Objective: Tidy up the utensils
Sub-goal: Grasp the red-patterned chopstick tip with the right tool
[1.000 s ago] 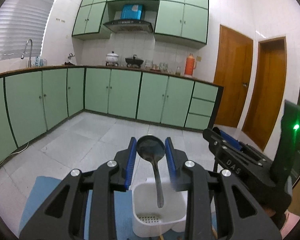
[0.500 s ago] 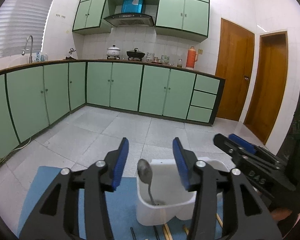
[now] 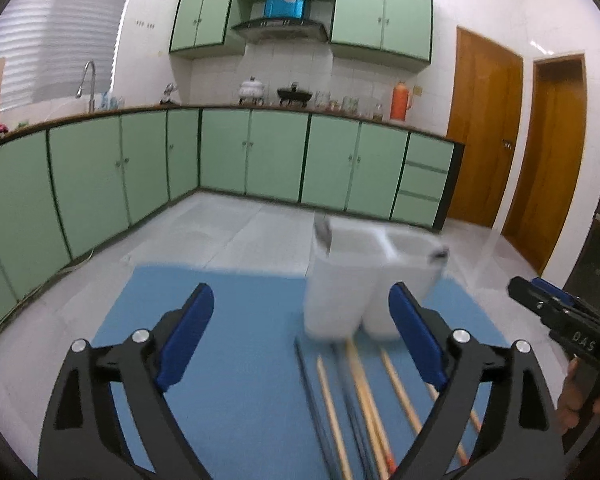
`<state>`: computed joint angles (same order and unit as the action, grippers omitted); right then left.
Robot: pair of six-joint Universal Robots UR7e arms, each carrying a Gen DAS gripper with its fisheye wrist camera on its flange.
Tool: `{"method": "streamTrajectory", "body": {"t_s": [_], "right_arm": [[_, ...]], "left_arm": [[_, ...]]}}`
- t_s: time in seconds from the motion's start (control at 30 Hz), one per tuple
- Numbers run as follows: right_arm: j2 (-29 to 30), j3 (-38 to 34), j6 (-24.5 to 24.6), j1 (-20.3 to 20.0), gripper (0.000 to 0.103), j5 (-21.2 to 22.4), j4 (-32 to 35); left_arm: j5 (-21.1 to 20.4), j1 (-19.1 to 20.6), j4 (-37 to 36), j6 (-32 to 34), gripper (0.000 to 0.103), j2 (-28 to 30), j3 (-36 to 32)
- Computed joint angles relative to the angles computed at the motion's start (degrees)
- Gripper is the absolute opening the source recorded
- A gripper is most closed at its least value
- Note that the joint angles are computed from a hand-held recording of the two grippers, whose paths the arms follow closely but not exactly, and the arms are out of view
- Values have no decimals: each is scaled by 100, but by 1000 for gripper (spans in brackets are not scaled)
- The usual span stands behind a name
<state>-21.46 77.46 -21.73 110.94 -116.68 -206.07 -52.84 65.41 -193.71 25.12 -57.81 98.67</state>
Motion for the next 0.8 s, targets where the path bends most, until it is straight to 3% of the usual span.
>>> {"method": "streamTrajectory", "body": {"t_s": [0.07, 0.13, 0.23, 0.47, 0.57, 0.67, 0.8], "right_arm": [[-97, 371, 68, 24, 76, -238, -193], [-180, 757, 230, 37, 90, -468, -361], [-301, 1271, 570, 38, 97, -729, -427], [-492, 1915, 789, 66, 97, -1227, -62], [-570, 2093, 936, 52, 97, -1237, 105], [-636, 2231, 1082, 32, 90, -1180, 228], [-638, 2181, 1108, 43, 62, -1174, 622]], "left_arm": [[156, -18, 58, -126, 90, -182, 328], [367, -44, 175, -281, 92, -325, 625], [521, -20, 617, -672, 94, -546, 929], [787, 31, 1273, -1190, 95, -926, 1453], [889, 50, 1366, -1238, 96, -1012, 1587], [969, 60, 1461, -1344, 96, -1040, 1667], [1004, 71, 1528, -1389, 96, -1104, 1771]]}}
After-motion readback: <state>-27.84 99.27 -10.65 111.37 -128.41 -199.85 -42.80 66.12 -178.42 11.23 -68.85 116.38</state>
